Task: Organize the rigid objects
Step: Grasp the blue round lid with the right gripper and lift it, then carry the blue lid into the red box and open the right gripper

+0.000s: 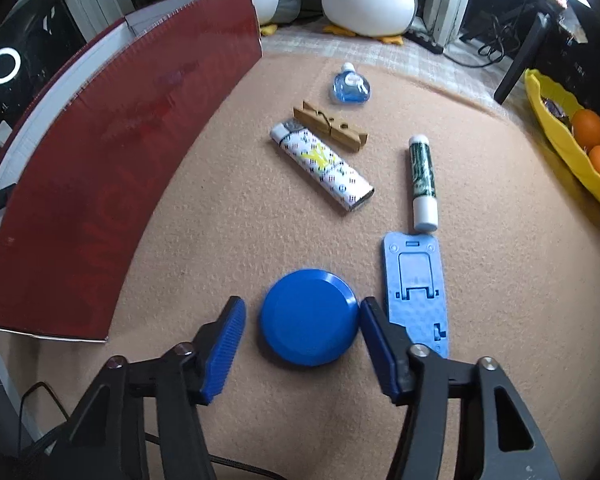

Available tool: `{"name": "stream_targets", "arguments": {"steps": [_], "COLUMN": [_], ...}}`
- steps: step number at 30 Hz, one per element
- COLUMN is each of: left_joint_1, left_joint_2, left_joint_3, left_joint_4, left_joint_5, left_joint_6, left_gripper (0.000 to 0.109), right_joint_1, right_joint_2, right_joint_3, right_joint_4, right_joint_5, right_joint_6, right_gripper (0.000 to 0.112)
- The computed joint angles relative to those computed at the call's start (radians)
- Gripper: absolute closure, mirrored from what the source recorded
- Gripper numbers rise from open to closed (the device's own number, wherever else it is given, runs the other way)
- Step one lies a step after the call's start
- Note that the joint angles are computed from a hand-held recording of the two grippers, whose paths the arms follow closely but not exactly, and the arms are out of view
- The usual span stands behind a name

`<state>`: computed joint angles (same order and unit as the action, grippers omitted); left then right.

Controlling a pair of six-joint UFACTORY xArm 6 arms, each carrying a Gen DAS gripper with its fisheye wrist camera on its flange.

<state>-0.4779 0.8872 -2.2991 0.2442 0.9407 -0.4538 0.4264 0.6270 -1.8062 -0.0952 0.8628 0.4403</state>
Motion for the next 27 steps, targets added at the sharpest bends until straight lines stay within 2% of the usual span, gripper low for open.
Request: {"name": "stream_targets", "arguments": {"steps": [2, 4, 17, 22, 27], "left_joint_1": [0.0, 0.0, -0.001, -0.001, -0.001], "left_joint_2": [-0.001, -0.007, -0.021, -0.027, -0.031], "left_joint_3": [0.002, 0.011, 0.032, 0.042, 0.047], "left_joint_4": [0.002, 0.005, 0.02, 0.022, 0.022], "left_joint_5": [-0.001, -0.006, -0.014, -0.018, -0.022], "left_joint_6": [-0.001, -0.007, -0.03, -0.035, -0.04], "left_gripper": [0.094, 0.094, 0.094, 0.094, 0.094], "right_joint_1": [-0.001, 0.002, 0.009, 0.022, 0.046], "right_joint_2": [0.008, 0.009, -0.048, -0.055, -0.01], "right_joint_3": [-0.004, -0.007, 0.016, -0.043, -0.175], "right_joint_4": [-0.011, -0.029, -0.04, -0.046, -0.035], "right_joint_5": [0.0, 0.006, -0.057, -0.08, -0.075], "right_joint_6": [-0.002, -0.002, 0.018, 0.003, -0.032], "right_gripper": [0.061, 0.066, 0.066, 0.066, 0.066]}}
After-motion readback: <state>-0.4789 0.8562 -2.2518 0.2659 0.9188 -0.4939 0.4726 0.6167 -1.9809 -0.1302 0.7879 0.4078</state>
